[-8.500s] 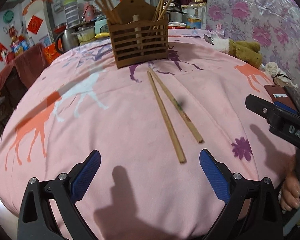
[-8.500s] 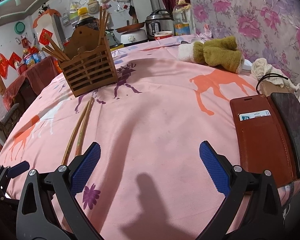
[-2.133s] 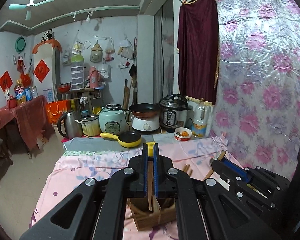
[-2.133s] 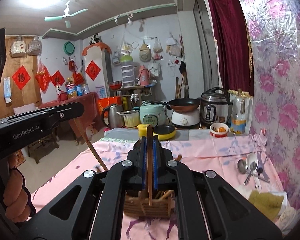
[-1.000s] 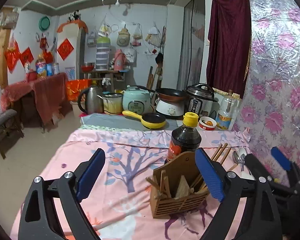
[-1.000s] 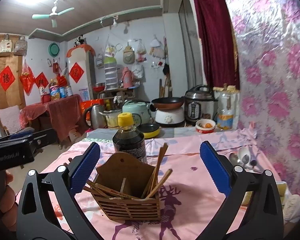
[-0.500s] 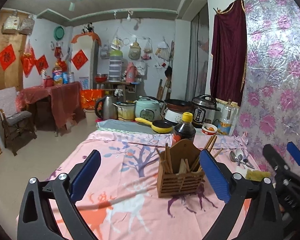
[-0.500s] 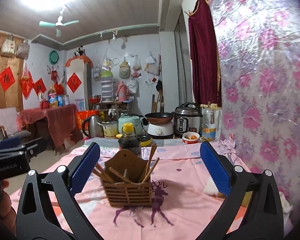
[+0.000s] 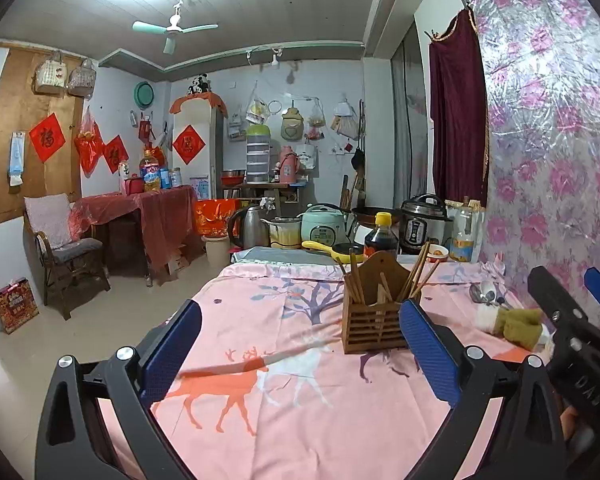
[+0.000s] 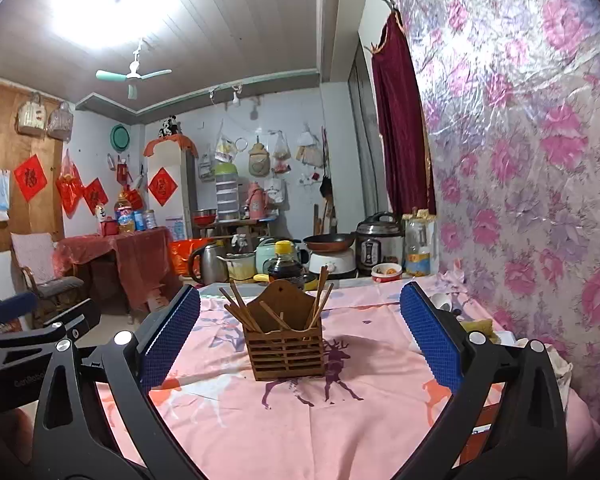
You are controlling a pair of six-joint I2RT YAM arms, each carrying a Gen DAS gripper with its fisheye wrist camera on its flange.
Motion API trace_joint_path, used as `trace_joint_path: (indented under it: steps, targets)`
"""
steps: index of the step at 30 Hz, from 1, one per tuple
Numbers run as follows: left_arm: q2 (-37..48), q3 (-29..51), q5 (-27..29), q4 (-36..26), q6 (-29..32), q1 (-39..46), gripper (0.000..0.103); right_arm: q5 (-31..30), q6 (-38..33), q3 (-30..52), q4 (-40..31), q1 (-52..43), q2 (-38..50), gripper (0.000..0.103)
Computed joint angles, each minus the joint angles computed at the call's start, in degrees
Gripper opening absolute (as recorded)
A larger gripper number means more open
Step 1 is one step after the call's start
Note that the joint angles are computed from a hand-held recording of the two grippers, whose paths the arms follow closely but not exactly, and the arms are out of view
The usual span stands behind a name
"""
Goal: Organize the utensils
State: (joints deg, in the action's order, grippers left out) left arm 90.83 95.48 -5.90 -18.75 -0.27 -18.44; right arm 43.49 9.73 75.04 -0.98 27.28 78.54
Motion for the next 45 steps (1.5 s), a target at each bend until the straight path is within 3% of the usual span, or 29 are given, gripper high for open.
trace_joint_path:
  steps: [8,15,23,45]
  targets:
    - [2.0,-4.3,-1.6,2.3,0.9,-0.2,0.097,-1.8,6.9,0.9,-6.0,-2.8,3.7,0.096]
    - [9.1,0.2,-0.7,-1.8,-1.5,0.5,0.097,-2.8,9.9,0.5,-8.8,-5.5,6.5,0.096]
    - [11.9,4.3,-1.7,0.2,-3.2,0.0,0.097,-1.2,7.1,1.5,-7.8,-6.0,5.9,0.096]
    - [9.2,0.4,-4.4,1.6,0.1,-2.2,0.097,-3.4,9.6,2.2,-10.9,-6.5,5.9,0.096]
